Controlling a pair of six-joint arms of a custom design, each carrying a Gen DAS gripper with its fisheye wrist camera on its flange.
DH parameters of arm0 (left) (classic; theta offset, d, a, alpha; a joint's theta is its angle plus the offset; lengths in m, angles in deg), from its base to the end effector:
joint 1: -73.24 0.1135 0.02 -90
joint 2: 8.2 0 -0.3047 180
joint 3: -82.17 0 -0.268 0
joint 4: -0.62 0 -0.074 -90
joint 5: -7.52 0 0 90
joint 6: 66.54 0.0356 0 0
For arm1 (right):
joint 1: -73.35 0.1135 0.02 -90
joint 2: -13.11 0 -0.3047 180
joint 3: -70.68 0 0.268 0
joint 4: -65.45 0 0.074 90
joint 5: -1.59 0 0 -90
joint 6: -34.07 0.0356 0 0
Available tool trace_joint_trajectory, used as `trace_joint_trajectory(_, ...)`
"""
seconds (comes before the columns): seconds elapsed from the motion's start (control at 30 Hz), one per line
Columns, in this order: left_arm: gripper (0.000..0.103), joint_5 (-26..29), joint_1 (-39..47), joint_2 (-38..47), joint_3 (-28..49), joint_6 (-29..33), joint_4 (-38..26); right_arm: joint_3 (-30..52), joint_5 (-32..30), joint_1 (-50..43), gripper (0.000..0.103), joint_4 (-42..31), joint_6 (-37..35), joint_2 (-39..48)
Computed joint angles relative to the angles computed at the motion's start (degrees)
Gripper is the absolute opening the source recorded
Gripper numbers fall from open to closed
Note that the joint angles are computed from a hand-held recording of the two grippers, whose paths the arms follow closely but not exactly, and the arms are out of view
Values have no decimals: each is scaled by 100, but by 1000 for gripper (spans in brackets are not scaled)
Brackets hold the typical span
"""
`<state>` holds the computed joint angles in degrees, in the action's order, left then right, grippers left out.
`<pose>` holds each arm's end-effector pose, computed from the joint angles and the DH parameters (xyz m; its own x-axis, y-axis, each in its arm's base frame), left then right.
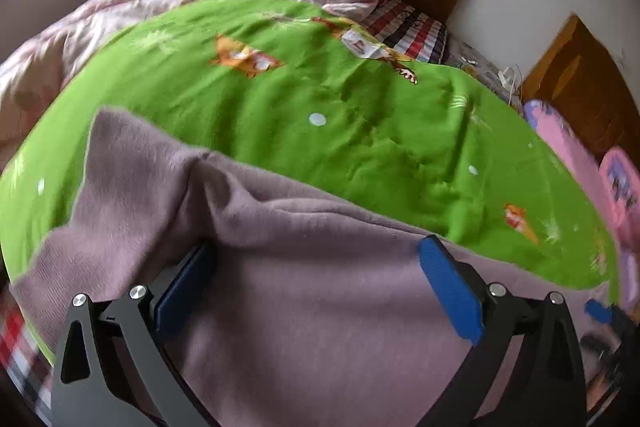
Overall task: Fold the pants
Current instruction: 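Smooth the folded sweatpants flat with both open grippers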
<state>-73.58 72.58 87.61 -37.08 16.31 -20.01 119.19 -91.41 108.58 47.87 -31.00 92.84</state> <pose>0.3317 -0.0093 0.1725 -0.8318 -0.1134 -0.5434 -0.0050 0.9804 -0.1970 0.2170 0.1556 0.1920 -0.8120 -0.0581 -0.5807 -0.2889 0.9046 0.3134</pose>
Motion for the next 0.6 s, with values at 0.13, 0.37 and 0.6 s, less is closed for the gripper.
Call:
trace_joint_trajectory(0.13, 101, -519, -238, -262, -315, 23, 262, -256, 186, 43, 75, -539, 282, -756)
trace_joint_trajectory(0.37, 102, -1666, -565, -275, -454, 69, 531, -940, 737, -966, 84, -1033, 15, -1588)
trace_joint_trajectory(0.6, 101, -2606, -1990, -2153, -819, -633, -212, -985, 1751, -375, 90, -3208, 253, -4497)
